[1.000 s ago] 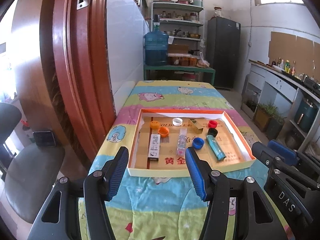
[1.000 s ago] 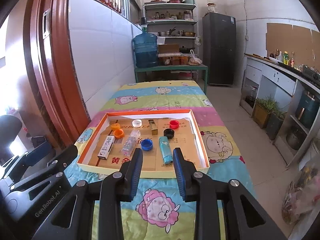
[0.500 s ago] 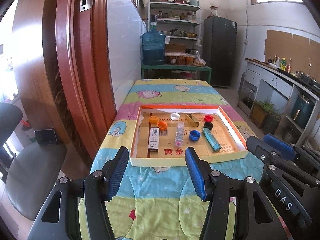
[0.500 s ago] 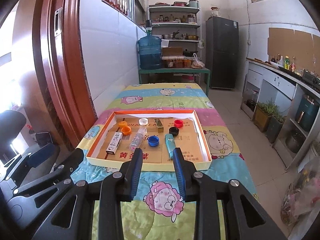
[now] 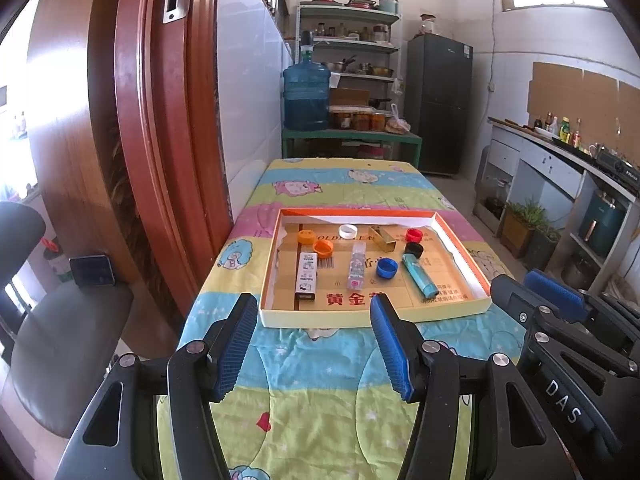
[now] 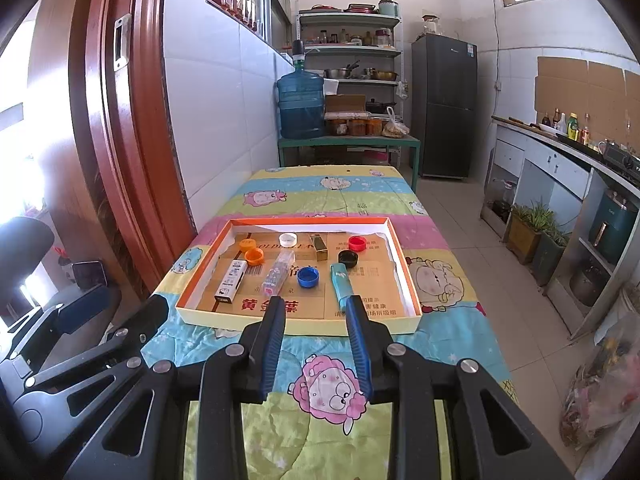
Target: Organize rigid objects
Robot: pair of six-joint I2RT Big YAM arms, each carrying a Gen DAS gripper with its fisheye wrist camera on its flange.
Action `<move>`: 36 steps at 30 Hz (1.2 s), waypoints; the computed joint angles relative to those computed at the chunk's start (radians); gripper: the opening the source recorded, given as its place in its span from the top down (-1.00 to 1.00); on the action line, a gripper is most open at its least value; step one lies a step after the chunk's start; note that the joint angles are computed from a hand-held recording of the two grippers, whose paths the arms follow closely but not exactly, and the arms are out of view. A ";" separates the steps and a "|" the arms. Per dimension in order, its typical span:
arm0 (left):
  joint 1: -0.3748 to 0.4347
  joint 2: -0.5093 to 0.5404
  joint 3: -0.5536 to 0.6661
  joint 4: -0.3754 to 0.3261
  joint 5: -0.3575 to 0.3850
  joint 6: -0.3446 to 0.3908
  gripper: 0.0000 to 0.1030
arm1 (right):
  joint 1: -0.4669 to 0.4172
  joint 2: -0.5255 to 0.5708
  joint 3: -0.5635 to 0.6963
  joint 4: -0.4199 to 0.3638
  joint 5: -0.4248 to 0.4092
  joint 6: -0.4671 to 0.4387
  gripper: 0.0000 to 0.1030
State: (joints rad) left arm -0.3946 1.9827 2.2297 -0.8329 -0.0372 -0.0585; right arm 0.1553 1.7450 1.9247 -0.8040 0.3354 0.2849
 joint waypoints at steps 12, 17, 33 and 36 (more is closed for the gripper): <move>0.001 -0.007 -0.015 0.004 0.002 0.001 -0.18 | -0.002 -0.012 -0.016 -0.004 -0.006 0.007 0.39; -0.001 -0.014 -0.029 0.013 0.000 0.000 -0.18 | -0.005 -0.009 -0.012 -0.005 -0.008 0.006 0.39; 0.001 -0.016 -0.042 0.013 0.007 -0.004 -0.18 | -0.007 -0.001 0.001 -0.017 -0.015 0.005 0.39; 0.002 -0.014 -0.039 0.009 0.009 -0.005 -0.18 | -0.007 0.001 0.003 -0.019 -0.016 0.006 0.39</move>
State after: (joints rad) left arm -0.3928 1.9685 2.1911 -0.8237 -0.0285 -0.0636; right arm 0.1484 1.7455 1.9276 -0.8234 0.3195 0.2910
